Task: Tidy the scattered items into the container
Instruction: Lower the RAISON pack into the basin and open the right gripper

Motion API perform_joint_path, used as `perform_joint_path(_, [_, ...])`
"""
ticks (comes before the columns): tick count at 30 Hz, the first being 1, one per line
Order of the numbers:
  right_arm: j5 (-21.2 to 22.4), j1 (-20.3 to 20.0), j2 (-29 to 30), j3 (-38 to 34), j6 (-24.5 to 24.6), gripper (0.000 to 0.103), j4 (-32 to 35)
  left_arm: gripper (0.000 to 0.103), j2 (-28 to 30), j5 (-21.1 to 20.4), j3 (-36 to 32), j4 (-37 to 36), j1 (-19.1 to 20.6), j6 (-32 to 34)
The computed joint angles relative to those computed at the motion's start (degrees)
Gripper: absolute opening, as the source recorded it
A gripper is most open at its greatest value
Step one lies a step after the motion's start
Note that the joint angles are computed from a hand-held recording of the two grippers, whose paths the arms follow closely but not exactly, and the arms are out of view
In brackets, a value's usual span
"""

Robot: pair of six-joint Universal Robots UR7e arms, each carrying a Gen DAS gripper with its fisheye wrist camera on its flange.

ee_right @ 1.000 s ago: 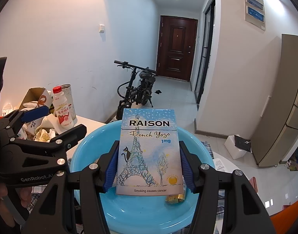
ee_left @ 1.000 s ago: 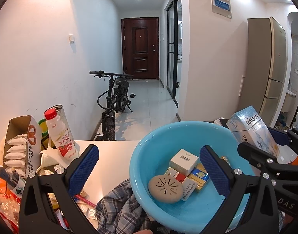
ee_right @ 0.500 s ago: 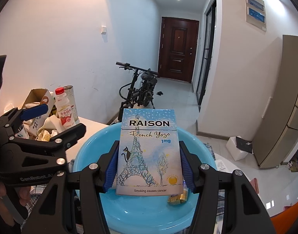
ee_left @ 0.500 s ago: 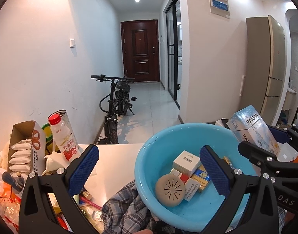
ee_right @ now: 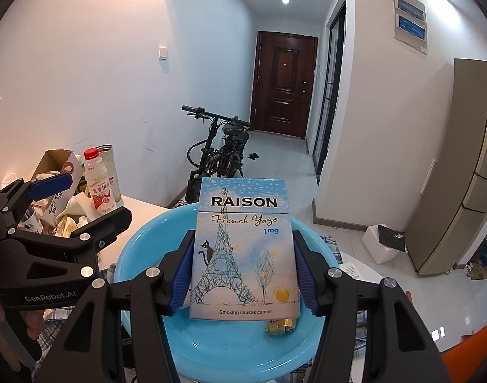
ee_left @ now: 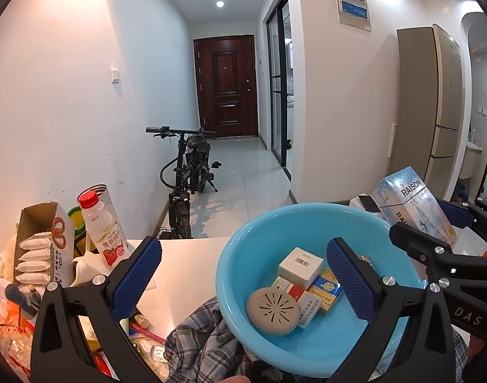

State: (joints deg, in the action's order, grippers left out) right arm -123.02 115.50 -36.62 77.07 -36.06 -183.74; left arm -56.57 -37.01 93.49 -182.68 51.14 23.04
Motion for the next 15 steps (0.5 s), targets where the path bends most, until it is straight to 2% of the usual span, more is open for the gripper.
perform_joint_path(12, [-1.8, 0.4, 0.4, -0.3, -1.4, 0.061, -1.2, 0.103, 0.0, 0.0, -0.3, -0.2, 0.2, 0.6])
perform_joint_path(15, [-5.7, 0.7, 1.7, -2.1, -2.5, 0.091, -3.3, 0.103, -0.2, 0.1, -0.6, -0.3, 0.5, -0.1])
